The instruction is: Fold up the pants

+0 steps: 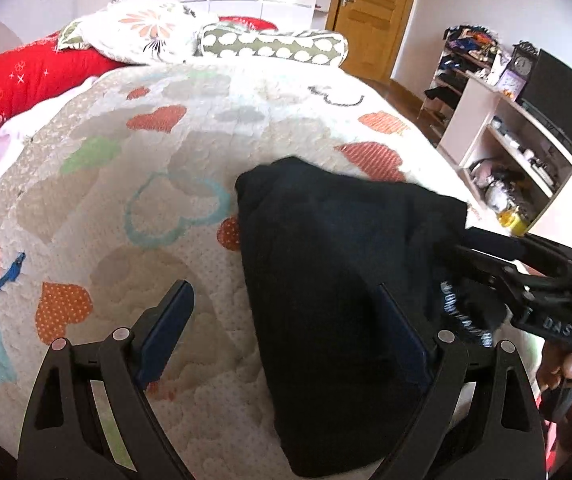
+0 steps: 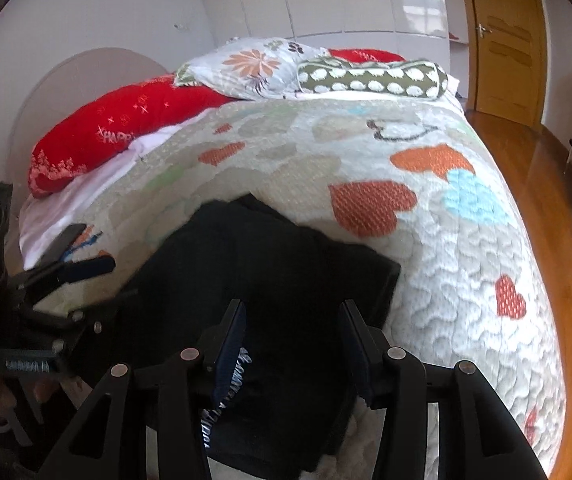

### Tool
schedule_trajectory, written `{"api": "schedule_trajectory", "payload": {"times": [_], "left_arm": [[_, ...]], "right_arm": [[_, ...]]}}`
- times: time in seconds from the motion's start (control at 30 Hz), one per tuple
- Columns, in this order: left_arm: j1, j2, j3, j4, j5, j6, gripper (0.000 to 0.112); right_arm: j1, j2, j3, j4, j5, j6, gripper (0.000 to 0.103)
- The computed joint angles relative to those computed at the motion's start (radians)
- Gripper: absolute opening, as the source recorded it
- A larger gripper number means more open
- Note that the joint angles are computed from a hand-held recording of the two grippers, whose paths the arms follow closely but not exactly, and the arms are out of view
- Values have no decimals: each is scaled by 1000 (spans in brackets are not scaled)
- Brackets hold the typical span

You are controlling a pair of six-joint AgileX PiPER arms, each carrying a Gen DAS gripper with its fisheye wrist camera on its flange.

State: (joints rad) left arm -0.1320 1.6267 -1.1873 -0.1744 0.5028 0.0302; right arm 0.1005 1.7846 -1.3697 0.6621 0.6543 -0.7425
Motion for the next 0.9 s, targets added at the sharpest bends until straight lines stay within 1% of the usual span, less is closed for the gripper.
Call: {"api": "schedule_trajectory", "payload": {"times": [0.03, 0.1, 0.13, 0.17, 0.2, 0.23, 0.4, 0.43, 0.5, 0.57, 0.67, 0.7, 0.77, 0.9], "left_arm": [[0, 9, -1, -5, 3, 0, 92], [15, 28, 1, -69, -3, 49, 92], [18, 31, 4, -89, -7, 63, 92], [17, 34, 5, -90, -12, 63, 92], [15, 34, 6, -85, -15, 59, 92], [11, 34, 6, -75, -16, 51, 92], [0, 23, -4, -26, 5, 2, 92], [-2, 15, -1, -21, 7, -2, 92], [-1, 3, 2, -21, 15, -1, 92], [3, -15, 8, -41, 20, 13, 92], [17, -51, 26, -114, 24, 70, 92], [22, -66, 38, -154, 23, 106, 92], [22, -87, 59, -187, 16, 136, 92], [6, -86, 96, -184, 9, 133, 92]], "right_arm": [[2, -1, 20, -10, -28, -5, 47], [10, 9, 38, -61, -60, 9, 48], [5, 26, 34, -46, -50, -15, 48], [-8, 35, 40, 5, -46, -55, 48], [-19, 39, 46, 51, -45, -85, 49], [-24, 42, 45, 64, -39, -93, 49], [-31, 26, 34, 36, -3, -61, 49], [-38, 16, 36, 44, 14, -64, 49], [-48, -16, 60, 59, 20, -81, 49], [-54, -41, 80, 67, 26, -92, 49], [-63, -74, 107, 71, 54, -108, 49], [-62, -83, 116, 64, 51, -106, 49], [-64, -101, 139, 63, 46, -119, 49], [-73, -86, 155, 86, 49, -134, 50]]}}
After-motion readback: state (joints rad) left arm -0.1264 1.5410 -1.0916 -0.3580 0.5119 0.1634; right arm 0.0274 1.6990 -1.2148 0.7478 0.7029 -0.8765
